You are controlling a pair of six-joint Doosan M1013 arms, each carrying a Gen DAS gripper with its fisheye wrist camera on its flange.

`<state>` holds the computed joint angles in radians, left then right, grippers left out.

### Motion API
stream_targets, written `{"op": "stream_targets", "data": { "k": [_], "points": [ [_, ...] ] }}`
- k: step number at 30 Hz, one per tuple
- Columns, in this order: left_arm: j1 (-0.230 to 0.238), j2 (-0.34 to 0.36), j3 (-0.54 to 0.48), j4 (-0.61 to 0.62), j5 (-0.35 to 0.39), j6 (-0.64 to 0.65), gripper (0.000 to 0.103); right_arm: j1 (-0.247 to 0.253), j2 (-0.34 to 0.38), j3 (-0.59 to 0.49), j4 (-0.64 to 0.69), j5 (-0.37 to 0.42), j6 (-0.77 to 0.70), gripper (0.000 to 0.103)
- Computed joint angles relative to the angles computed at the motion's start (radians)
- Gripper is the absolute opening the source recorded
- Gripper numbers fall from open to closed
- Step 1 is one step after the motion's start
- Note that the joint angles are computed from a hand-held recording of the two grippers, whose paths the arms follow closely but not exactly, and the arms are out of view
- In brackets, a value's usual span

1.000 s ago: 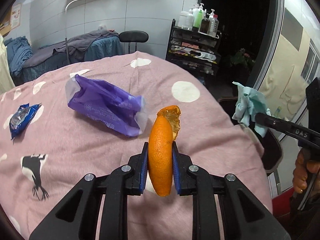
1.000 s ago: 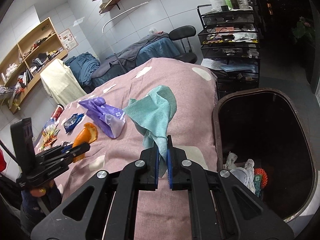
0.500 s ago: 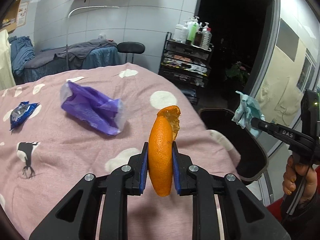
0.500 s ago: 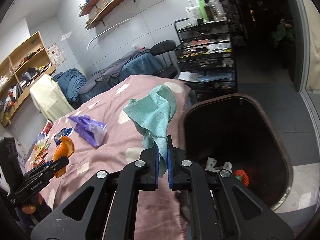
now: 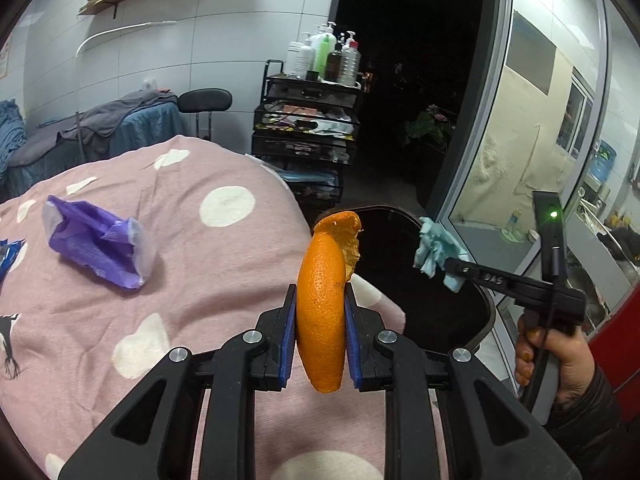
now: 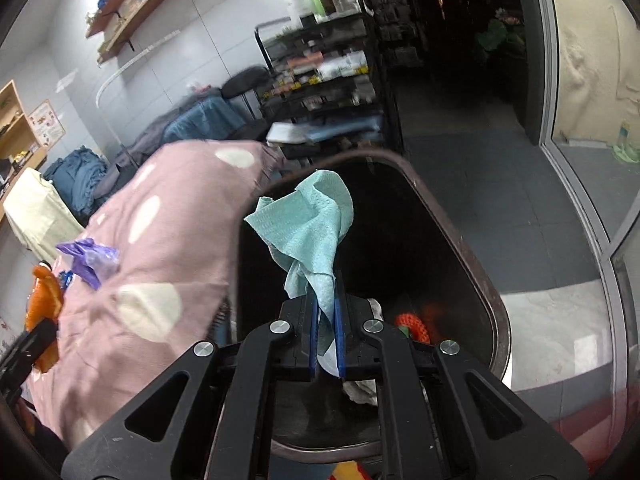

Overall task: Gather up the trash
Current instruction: 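Carry the teal cloth over the bin with the right tool and open it, then carry the orange peel over the bin with the left tool and open it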

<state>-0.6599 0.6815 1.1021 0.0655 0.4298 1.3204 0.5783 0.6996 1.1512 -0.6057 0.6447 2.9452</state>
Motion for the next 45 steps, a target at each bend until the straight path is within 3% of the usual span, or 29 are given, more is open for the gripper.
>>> {"op": "stream_targets", "data": {
  "k": [8,10,11,12,14,18,27,36,45],
  "points": [
    [-0.009,0.016,-0.024,-0.045,0.021,0.059,0.021,-0.014,0.025,-0.001,0.109,0.007,-0.025,0.008],
    [-0.010,0.018,-0.026,-0.056,0.024,0.069,0.021,-0.019,0.025,0.006,0.147,-0.005,-0.036,0.013],
    [-0.011,0.020,-0.028,-0.061,0.026,0.073,0.021,-0.019,0.024,0.009,0.148,-0.006,-0.029,0.025],
    [-0.011,0.021,-0.030,-0.065,0.027,0.077,0.021,-0.017,0.023,0.012,0.133,-0.007,-0.010,0.046],
    [-0.012,0.022,-0.031,-0.071,0.028,0.084,0.021,-0.007,0.019,0.019,0.063,0.003,0.050,0.069],
    [-0.014,0.023,-0.033,-0.094,0.028,0.104,0.021,0.001,0.013,0.028,0.027,0.001,0.071,0.070],
    [-0.019,0.051,-0.084,-0.153,0.060,0.180,0.021,0.028,0.000,0.024,-0.201,0.067,0.253,0.081],
    [-0.026,0.120,-0.212,-0.204,0.169,0.247,0.021,0.063,-0.021,0.037,-0.451,0.200,0.457,0.090],
    [-0.036,0.199,-0.353,-0.178,0.289,0.248,0.021,0.063,-0.049,0.065,-0.503,0.250,0.542,0.091]
  ]
}}
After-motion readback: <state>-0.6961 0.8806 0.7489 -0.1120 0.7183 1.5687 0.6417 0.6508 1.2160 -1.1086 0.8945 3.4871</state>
